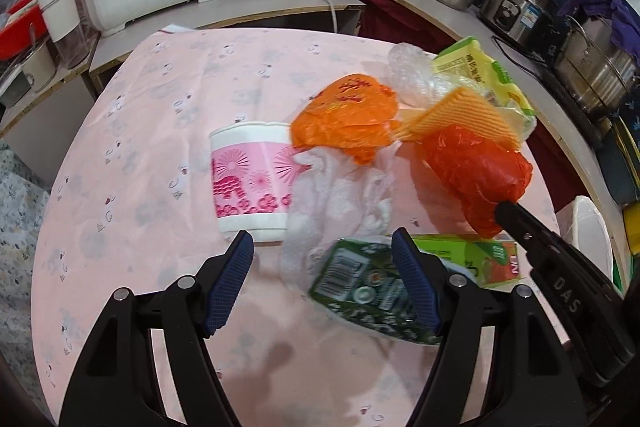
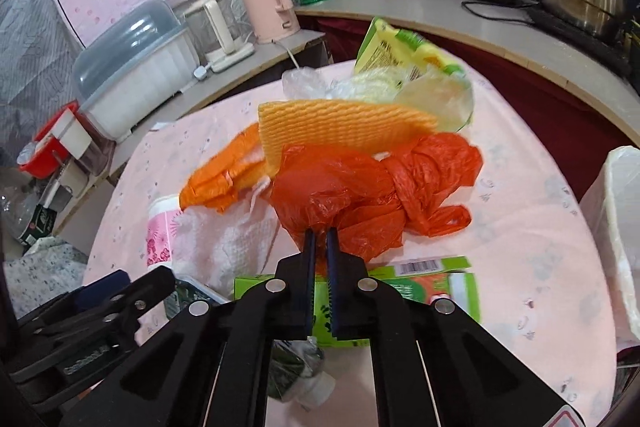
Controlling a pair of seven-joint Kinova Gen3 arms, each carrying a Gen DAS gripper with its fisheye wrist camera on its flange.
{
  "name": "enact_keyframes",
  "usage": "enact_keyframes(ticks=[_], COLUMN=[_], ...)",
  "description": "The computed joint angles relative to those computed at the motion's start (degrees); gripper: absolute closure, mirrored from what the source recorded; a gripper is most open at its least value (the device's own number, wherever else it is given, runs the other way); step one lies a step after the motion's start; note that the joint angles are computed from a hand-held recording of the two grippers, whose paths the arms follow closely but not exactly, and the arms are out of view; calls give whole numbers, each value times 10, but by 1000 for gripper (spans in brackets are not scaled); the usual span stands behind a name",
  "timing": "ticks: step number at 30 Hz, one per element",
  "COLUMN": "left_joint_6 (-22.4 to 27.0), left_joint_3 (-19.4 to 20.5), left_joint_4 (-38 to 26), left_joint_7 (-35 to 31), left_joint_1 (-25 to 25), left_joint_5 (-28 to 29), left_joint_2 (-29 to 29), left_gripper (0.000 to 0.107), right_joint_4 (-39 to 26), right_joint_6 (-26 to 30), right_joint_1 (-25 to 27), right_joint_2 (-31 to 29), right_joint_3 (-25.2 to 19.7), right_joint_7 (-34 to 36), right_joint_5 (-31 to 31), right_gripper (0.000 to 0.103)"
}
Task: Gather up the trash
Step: 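Grasp the red plastic bag with the right tool while the left tool grasps white plastic wrap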
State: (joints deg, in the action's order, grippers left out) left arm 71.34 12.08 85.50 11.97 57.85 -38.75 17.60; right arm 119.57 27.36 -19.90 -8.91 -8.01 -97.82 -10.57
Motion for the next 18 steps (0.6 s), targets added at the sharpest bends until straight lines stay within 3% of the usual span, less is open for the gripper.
enact_keyframes(ticks=[7,13,16,18], left_joint_6=[11,-6,-20,-29], left_joint_3=[-12,-34,-44,-49], left_joint_4=[-61,-101,-111,-113], left_joint_7=[-57,-125,-152,-169], left_joint_1=[5,-14,-28,-36], left_joint_5=[-15,21,51,70], left_joint_2=[40,82,99,106], left_gripper=[43,50,60,74], right_joint_4=[7,7,5,4], right_joint_6=[4,-1,-4,-8], right_joint_1=[5,17,18,24], right_joint_2=[-57,-68,-64,-60], right_joint_3=[48,74,86,84], right_joint_7=[47,71,87,91], right_joint_5=[-36,-48,-61,-63], right_gripper=[99,99,99,99])
